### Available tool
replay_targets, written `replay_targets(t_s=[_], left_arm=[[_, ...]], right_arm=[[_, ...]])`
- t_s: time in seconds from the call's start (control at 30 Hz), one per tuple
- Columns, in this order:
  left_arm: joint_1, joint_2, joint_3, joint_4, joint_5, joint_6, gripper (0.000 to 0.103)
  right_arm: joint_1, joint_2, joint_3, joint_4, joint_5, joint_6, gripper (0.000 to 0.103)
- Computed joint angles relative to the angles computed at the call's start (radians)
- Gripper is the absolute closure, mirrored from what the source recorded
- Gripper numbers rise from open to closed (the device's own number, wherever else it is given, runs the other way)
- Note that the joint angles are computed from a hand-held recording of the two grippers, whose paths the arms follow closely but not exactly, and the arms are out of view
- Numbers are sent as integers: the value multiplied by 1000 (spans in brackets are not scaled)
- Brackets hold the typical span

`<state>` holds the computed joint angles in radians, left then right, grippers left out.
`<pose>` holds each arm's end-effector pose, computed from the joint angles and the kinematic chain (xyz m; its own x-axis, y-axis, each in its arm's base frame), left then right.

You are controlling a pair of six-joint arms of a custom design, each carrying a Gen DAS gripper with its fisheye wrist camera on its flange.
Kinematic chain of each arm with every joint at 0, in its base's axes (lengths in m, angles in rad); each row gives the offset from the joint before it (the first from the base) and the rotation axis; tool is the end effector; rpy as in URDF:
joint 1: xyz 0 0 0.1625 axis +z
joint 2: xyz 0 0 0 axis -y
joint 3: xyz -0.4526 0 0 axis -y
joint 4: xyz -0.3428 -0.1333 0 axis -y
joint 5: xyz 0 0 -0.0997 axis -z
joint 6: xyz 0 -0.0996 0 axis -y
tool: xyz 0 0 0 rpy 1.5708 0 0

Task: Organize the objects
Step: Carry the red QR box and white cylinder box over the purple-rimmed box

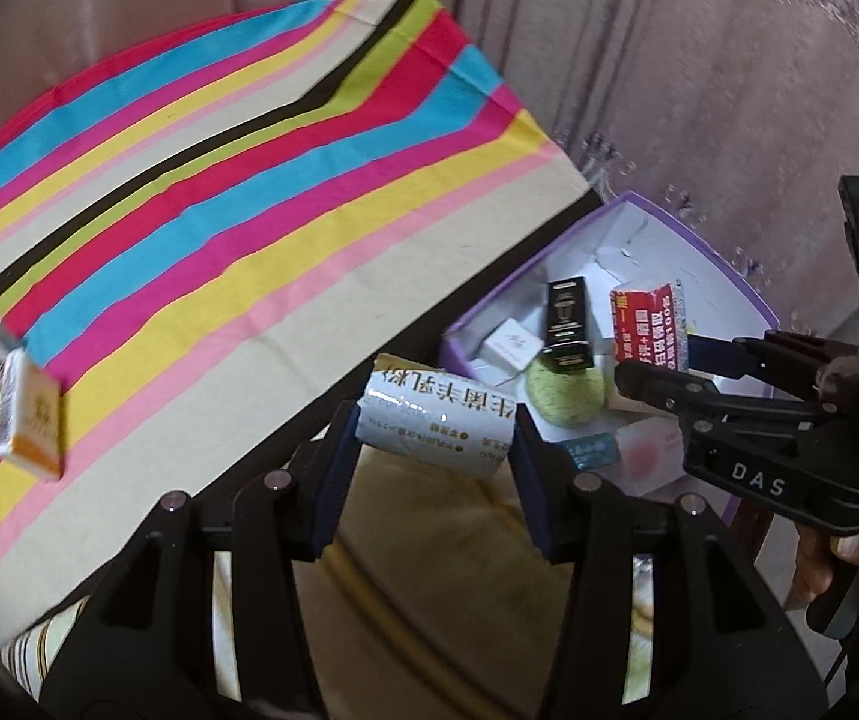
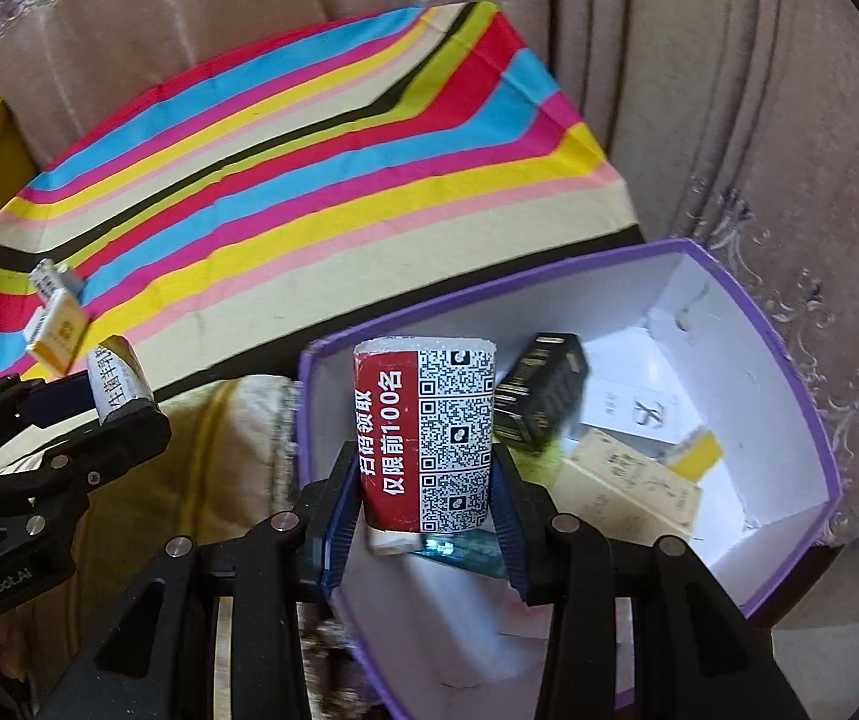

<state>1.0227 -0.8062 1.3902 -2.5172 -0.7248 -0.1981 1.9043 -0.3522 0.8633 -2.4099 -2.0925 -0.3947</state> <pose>-0.1956 -0.7194 0.2737 -0.7863 -0.0405 -0.6165 0.3391 0.8059 -0.4854 0.3560 -0.7720 0.1013 -0.6856 -0.4659 0.5594 -0.6213 0.7749 -0.1160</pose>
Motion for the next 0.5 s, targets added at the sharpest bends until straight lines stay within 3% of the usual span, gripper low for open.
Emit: replay_targets(t_s=[0.5], left_arm=[[5,154,-226,149,-85,70,50]], right_arm=[[-42,-2,-28,-51,-90,4,61]])
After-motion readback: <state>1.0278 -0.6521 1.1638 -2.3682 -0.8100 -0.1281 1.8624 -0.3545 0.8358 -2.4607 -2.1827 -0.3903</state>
